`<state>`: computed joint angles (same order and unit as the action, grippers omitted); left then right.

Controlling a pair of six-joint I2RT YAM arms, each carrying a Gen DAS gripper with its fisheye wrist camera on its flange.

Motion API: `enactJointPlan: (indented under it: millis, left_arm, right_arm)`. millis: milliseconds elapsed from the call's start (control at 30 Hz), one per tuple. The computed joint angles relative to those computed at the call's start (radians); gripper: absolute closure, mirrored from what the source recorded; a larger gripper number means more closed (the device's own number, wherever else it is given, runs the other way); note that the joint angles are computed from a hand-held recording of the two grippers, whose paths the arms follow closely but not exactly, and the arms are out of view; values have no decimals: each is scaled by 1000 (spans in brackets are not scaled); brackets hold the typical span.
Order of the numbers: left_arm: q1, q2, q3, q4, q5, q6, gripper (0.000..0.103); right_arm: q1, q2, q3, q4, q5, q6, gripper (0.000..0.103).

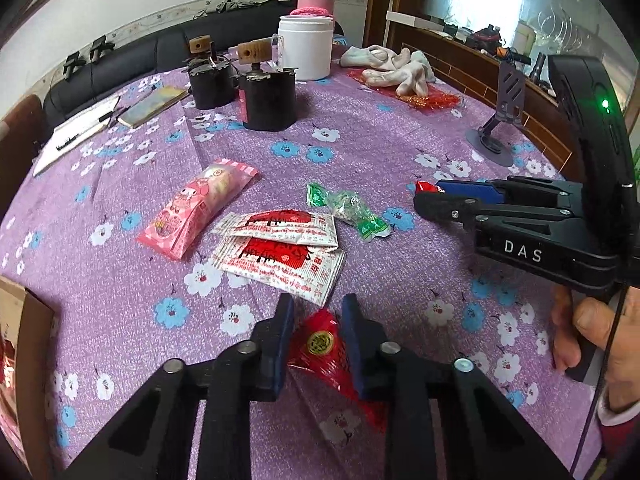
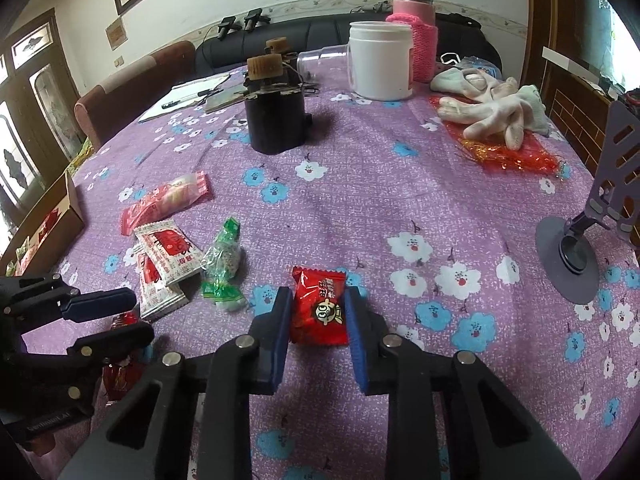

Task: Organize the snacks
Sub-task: 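Grasp the long red packet with the left tool while the right tool grasps the small red candy, then lift the long red packet with the left tool while the right tool lifts the small red candy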

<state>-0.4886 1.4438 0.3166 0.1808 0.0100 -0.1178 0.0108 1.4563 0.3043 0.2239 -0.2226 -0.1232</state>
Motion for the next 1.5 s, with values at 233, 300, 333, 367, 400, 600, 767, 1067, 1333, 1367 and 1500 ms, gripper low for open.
enactJointPlan:
  millis: [233, 300, 333, 367, 400, 600, 767, 1067, 1333, 1367, 1500]
  left_arm:
    - [20, -39, -30, -5, 19, 10, 83]
    - [17, -54, -39, -9, 18, 13, 84]
    - [14, -63, -43, -12, 16, 15, 84]
    - [13, -69, -46, -13, 15, 17, 84]
    - [10, -82, -52, -15, 14, 17, 84]
    - [15, -172, -74, -64, 21, 26, 93]
    - [27, -246, -94, -107, 21, 37, 93]
    - [-33, -329, -125, -166, -2, 16, 93]
    - [-71, -450, -142, -272, -30, 4, 93]
    - [-75, -467, -146, -282, -34, 1, 93]
    - [-66, -571, -155, -359, -31, 5, 99]
  right_arm:
    - [-32, -69, -24, -23, -33, 4, 78]
    - [-35, -90, -32, -31, -40, 7, 78]
    - [-36, -104, -38, -36, -42, 9, 78]
    - [-38, -113, -41, -41, -45, 8, 78]
    - [-40, -123, -45, -44, -48, 8, 78]
    - [-50, -202, -67, -88, -64, 13, 78]
    - [-53, -284, -83, -139, -79, 16, 78]
    - [-28, -399, -102, -212, -76, 37, 78]
    - [-25, -462, -118, -254, -84, 45, 78]
    - [-26, -472, -120, -261, -85, 45, 78]
    - [-20, -502, -122, -282, -89, 51, 78]
